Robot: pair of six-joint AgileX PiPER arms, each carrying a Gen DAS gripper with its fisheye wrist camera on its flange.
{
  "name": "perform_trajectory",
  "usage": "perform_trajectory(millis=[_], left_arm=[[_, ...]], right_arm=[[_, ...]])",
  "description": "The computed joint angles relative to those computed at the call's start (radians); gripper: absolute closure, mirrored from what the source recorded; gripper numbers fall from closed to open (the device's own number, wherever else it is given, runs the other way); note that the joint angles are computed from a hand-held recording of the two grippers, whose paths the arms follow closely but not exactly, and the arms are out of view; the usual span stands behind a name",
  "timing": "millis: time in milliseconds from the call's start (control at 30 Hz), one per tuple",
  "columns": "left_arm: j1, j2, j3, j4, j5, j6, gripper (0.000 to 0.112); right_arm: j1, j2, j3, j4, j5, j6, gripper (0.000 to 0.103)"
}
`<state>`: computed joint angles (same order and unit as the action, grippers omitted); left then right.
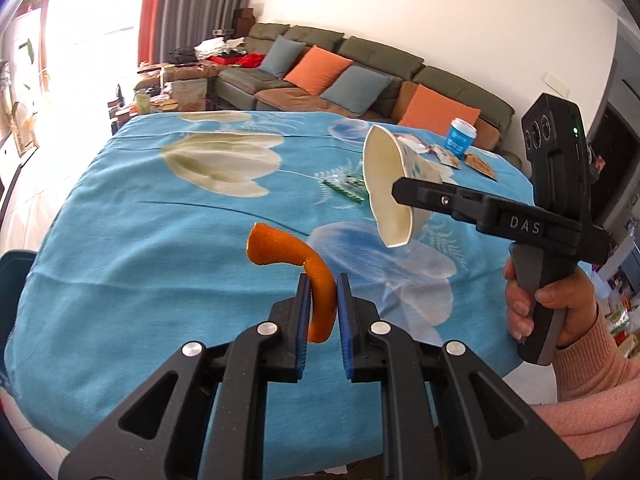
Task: Collect trash
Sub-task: 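Carry the orange peel and paper cup over the teal bin with both tools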
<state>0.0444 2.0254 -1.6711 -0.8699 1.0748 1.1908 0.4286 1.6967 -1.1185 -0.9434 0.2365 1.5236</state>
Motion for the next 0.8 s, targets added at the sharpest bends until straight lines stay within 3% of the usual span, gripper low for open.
perform_trajectory(millis=[800], left_arm=[[0.13, 0.044, -0.096, 0.012, 0.005, -0.056, 0.099]], right_arm=[[0.067, 0.215, -0.329, 0.557, 0.04, -0.618, 0.031]])
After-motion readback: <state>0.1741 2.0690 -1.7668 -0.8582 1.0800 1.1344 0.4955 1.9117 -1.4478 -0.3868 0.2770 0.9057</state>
